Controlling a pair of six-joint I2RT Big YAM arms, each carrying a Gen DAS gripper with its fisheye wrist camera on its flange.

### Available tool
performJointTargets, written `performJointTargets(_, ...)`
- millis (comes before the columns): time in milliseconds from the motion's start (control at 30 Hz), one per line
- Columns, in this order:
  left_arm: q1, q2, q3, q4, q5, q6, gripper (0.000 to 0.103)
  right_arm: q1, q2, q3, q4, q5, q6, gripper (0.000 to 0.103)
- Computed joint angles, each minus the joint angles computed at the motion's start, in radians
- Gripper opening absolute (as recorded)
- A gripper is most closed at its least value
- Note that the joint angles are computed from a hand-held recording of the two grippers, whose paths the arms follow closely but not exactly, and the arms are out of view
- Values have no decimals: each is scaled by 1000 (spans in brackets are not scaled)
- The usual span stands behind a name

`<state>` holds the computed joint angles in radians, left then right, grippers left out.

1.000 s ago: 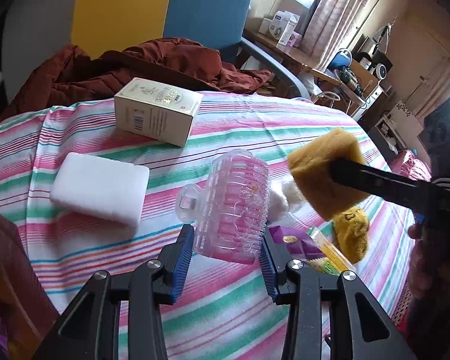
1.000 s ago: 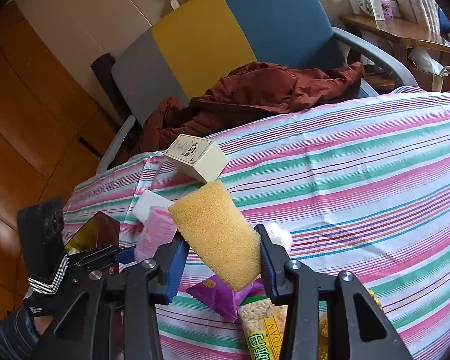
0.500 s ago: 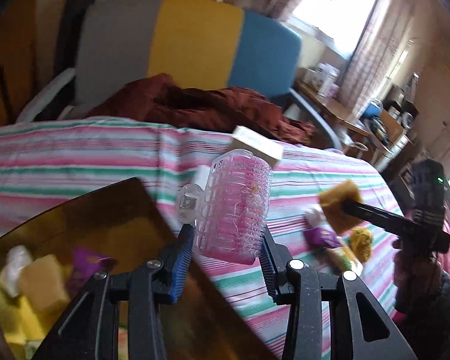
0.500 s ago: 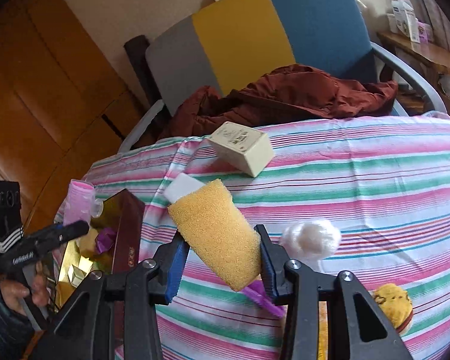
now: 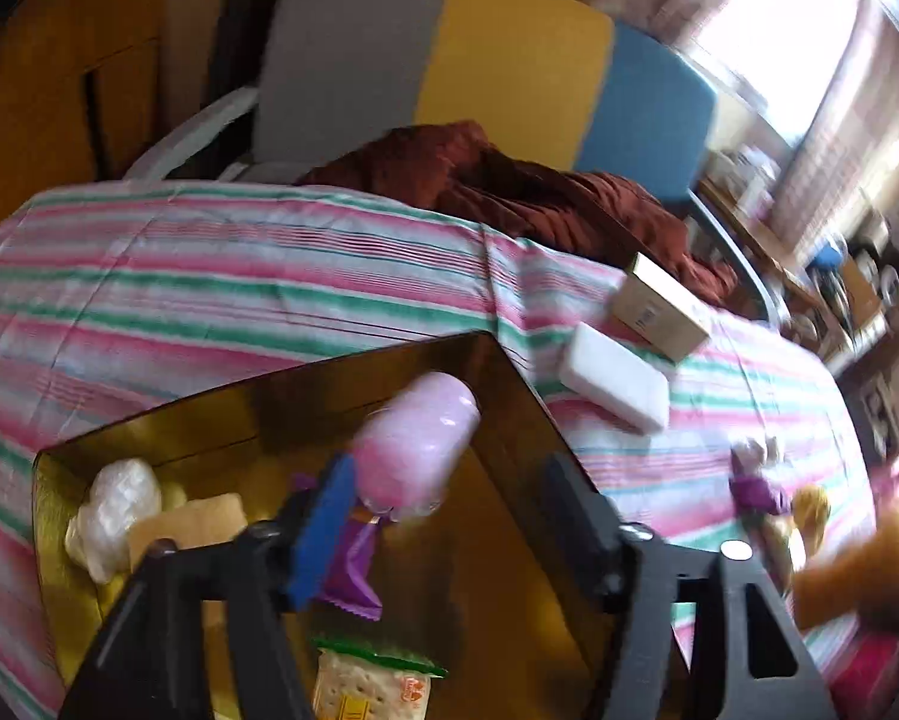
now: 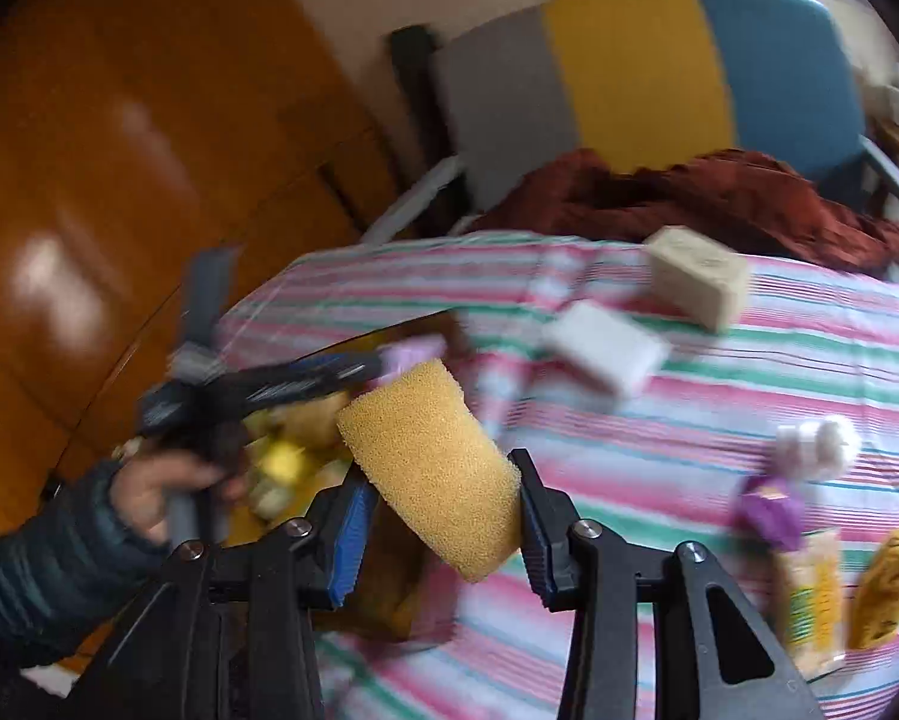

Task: Organize objects
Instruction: 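Carry the roller and the sponge over the gold tray with both grippers, then open both grippers to drop the roller and sponge into the tray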

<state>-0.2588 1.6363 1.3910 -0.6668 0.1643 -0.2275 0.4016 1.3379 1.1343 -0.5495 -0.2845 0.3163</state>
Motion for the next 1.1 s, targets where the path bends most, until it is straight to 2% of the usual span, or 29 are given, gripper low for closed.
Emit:
performJointTargets(67,14,-29,-30,19,35,-27,70,63,25,20,-25,46,-12,45)
performJointTargets(233,44,-146,-135,49,40,-44,74,185,119,76,-102,117,-38,54)
performJointTargets(300,59,-210,-197,69,24,-39,79,200,136,75,-95,78,-23,57)
performJointTargets(333,65,-239,-224,77,13,-28,79,203,139,67,-80,50,-7,61)
performJointTargets(367,69,-259,-244,82,4,-20,81,204,137,52,-50,11,23,71)
performJointTargets(433,80,-309,-294,92,-21,1,83,207,131,33,-11,-21,63,80)
performJointTargets(533,99,-372,-362,102,-39,19,84,217,127,16,11,-15,104,80)
performJointTargets(800,128,-455,-472,109,-51,7,84,254,137,20,-8,33,136,80)
performJointTargets(933,118,-484,-494,116,-90,20,84,276,125,14,-22,98,135,80)
performJointTargets(1100,86,-521,-515,140,-152,35,90,308,108,14,-41,246,126,81)
